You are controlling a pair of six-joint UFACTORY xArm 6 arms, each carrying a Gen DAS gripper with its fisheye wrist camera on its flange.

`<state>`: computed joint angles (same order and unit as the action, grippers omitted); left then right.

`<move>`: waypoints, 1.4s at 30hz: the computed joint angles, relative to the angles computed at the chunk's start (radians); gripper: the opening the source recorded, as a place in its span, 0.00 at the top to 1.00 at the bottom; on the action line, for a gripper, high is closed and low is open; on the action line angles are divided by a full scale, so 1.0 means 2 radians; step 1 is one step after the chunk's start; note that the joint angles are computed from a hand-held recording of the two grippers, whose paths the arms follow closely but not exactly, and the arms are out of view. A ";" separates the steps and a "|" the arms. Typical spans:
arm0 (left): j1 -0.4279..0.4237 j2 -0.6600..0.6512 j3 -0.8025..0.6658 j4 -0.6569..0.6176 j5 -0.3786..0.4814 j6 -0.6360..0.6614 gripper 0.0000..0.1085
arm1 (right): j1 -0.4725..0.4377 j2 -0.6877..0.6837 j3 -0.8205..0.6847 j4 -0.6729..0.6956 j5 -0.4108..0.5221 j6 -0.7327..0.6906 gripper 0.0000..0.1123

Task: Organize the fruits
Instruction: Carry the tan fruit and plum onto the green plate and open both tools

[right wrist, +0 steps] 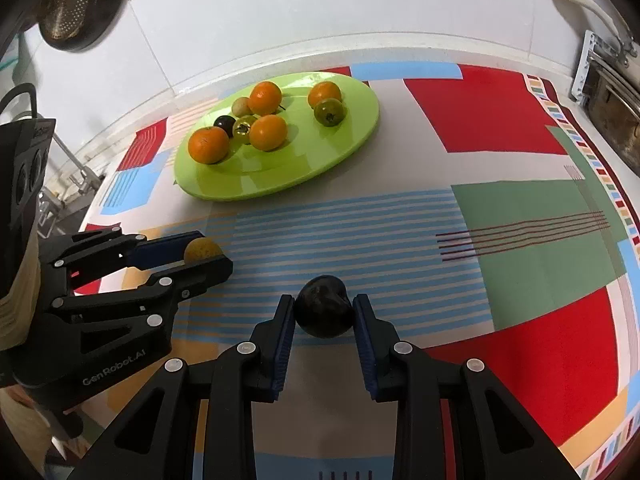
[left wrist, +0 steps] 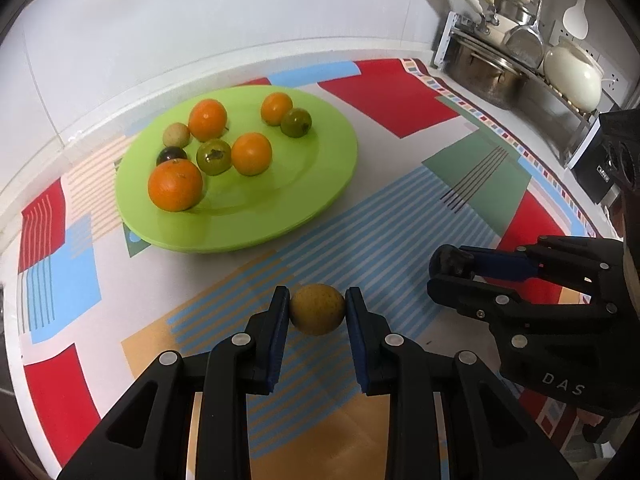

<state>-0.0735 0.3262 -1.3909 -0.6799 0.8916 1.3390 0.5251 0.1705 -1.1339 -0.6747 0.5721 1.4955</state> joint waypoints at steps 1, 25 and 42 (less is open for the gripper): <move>0.000 -0.003 0.003 -0.002 -0.002 0.000 0.74 | 0.000 -0.002 0.001 -0.002 0.000 0.000 0.73; 0.013 -0.086 0.060 -0.068 -0.032 0.004 0.74 | 0.004 -0.058 0.016 -0.060 0.000 -0.013 0.73; 0.021 -0.127 0.071 -0.119 -0.048 0.023 0.74 | 0.003 -0.079 -0.003 -0.110 0.005 -0.016 0.73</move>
<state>-0.0311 0.0730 -1.2483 -0.9175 0.7963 1.3857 0.5311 0.0124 -1.1392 -0.8947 0.5826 1.4642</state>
